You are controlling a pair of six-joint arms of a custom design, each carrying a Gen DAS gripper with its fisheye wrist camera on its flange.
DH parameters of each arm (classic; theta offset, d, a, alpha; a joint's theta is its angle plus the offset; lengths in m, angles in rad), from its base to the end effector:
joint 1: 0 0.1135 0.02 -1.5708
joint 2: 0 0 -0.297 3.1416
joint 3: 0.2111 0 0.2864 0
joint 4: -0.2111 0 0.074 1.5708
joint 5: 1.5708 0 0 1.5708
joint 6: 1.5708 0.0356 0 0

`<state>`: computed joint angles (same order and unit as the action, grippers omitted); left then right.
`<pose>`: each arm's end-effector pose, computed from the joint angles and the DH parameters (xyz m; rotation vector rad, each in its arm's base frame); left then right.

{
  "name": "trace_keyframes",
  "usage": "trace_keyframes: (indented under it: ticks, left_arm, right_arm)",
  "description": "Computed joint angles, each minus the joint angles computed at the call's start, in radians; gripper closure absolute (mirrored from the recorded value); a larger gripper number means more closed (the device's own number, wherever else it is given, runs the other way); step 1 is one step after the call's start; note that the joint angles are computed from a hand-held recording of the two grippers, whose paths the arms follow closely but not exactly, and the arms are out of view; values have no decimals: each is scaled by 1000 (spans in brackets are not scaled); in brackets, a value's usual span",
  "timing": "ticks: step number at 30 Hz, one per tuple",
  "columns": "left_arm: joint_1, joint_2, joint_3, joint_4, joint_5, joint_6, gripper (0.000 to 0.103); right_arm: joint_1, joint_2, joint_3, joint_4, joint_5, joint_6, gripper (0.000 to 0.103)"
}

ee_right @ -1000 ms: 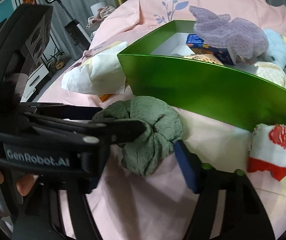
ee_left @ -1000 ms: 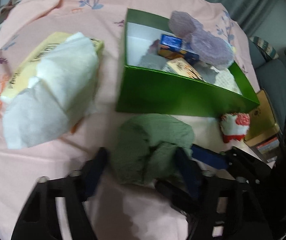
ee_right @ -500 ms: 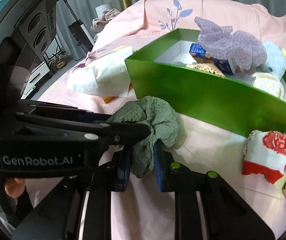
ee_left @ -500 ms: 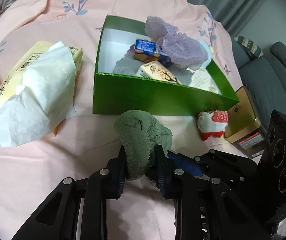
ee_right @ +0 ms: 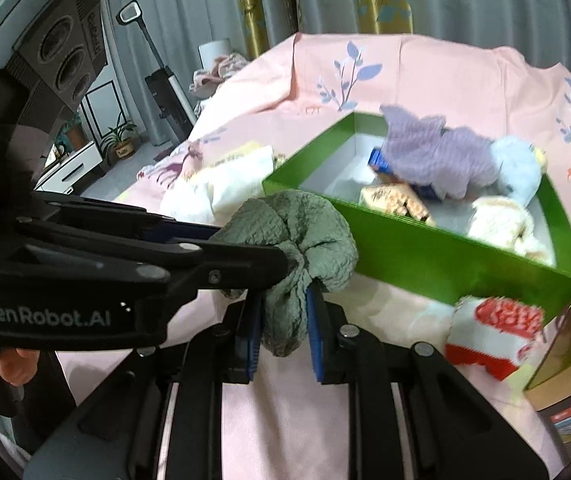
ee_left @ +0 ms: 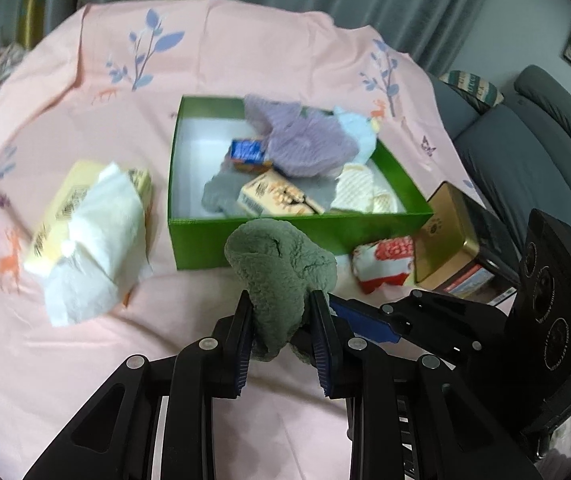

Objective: Organize soft objects
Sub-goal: 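Carry the green cloth with the right gripper and lower it into the box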

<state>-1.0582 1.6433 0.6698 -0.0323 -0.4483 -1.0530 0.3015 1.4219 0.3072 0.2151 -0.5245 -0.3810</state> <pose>0.1632 -0.2586 0.1223 -0.1565 2.4618 -0.3452 0.2032 0.0819 0.1002 -1.0099 2.1755 0.6074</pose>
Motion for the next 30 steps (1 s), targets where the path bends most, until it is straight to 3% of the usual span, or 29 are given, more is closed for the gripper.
trace_keyframes:
  ticks: [14,30]
  left_arm:
    - [34,-31,137,-107,-34,140,76]
    - [183,34,261,-82,53,296,76]
  right_arm:
    - [-61,-166,33,-74,-4,8,84]
    - [-87,7,188,10,22,43,84]
